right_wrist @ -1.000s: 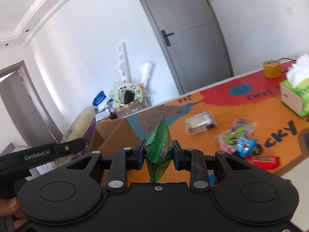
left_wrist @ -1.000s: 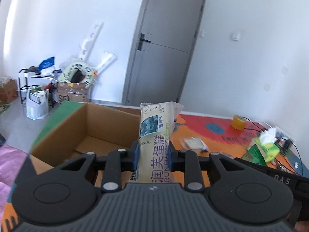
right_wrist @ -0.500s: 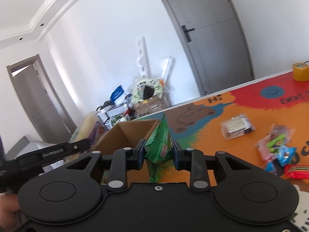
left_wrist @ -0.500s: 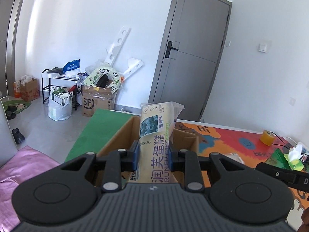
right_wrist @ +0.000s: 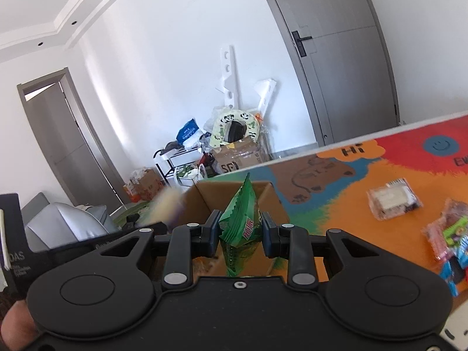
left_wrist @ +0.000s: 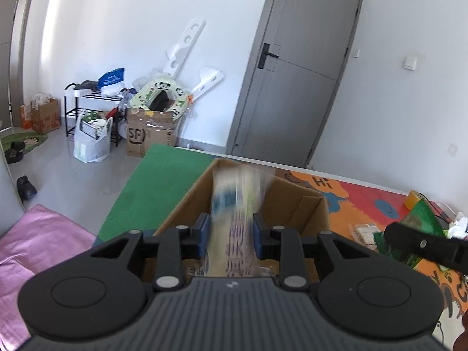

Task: Organize snacks
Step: 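Open both grippers to drop the packets into the box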

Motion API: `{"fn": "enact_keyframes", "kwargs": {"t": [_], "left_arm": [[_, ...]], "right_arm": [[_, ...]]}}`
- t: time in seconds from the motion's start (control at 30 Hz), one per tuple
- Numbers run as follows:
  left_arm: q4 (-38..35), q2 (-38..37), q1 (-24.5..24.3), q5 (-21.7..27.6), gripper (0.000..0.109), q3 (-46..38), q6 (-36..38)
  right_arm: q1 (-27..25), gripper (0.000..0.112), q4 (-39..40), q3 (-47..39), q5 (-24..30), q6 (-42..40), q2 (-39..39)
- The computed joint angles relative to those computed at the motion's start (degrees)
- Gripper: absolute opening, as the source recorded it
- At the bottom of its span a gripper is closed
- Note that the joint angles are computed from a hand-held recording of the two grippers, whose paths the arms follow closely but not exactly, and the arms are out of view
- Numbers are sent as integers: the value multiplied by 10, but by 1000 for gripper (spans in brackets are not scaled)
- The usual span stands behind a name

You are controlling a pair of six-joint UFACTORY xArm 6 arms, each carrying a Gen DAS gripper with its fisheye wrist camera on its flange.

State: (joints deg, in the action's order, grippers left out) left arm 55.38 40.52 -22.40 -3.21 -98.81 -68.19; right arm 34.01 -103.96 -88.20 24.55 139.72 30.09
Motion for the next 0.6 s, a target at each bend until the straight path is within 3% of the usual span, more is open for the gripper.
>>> {"fn": "enact_keyframes", "kwargs": {"t": [0.13,0.3,0.4,0.5,0.6], "left_arm": [[-1,-13,8,-12,30,18,-9],[95,-37,24,-12,31,36,-109],[108,-48,29,-9,31,46,-122],[103,-57,31,-4,31,58,-121],[45,-66,28,7,36,75,-65]], "right_arm": [[-3,29,17,-36,-11,-22,23],[-5,29,34,-83,-32,-44,55],[-6,29,51,-117,-46,-67,79],[-8,29,83,-156,-60,-104,105],[-13,34,114,-184,-86,-137,126]]}}
